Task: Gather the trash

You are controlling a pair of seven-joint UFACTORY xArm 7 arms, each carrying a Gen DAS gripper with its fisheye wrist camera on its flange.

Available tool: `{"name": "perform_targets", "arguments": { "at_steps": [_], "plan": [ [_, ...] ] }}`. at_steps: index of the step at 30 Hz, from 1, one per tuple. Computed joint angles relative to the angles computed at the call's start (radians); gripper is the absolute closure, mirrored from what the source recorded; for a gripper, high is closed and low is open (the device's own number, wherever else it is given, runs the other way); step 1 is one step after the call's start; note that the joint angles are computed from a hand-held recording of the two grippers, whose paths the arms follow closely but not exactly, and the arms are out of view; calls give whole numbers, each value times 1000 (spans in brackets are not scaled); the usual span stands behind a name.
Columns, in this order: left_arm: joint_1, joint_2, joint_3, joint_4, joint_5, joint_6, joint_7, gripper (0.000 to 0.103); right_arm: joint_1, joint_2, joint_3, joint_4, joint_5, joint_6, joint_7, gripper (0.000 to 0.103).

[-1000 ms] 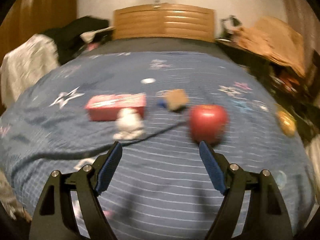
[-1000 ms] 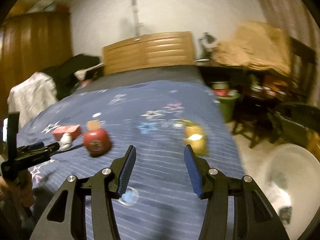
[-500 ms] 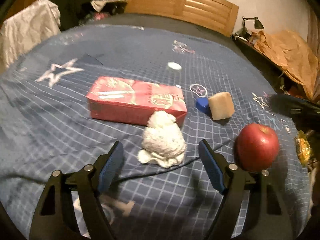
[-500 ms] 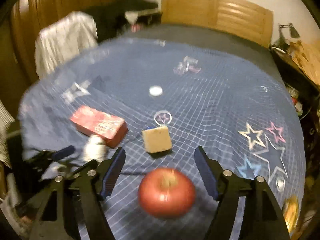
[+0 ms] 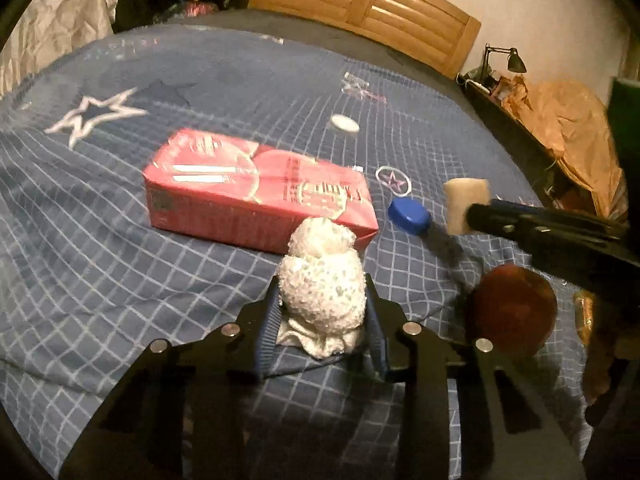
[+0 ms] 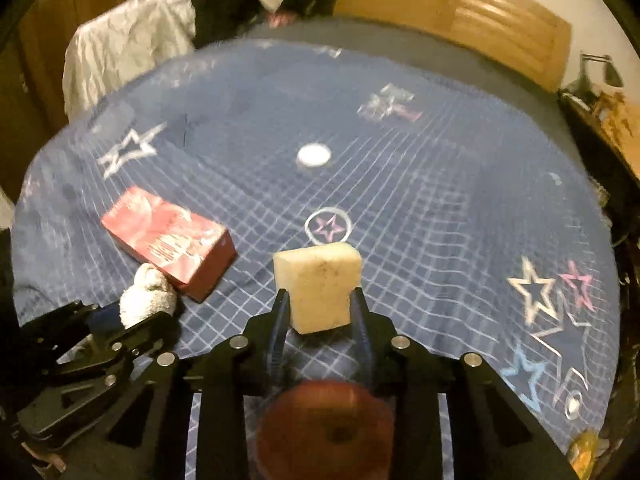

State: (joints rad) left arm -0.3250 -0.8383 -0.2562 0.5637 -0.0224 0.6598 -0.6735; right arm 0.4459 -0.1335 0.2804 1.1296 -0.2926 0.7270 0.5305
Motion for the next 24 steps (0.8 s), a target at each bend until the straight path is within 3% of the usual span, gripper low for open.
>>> {"name": "perform_targets", "arguments": {
  "at_steps": [5, 10, 17, 24],
  "plan": [
    [27, -113, -59, 9, 65, 55, -24, 67, -7, -219, 33, -152, 1, -79, 80, 73],
    [17, -209, -102, 32, 77, 158, -48, 67, -37, -512, 148, -314, -3, -67, 215, 73],
    [-9, -263, -208, 102, 98, 297, -75, 67, 7, -870, 318, -450, 81, 113, 391, 73],
    [-33, -260, -299, 176, 108, 373, -91, 67, 70, -1072, 452, -465, 161, 310, 515, 73]
  ]
}}
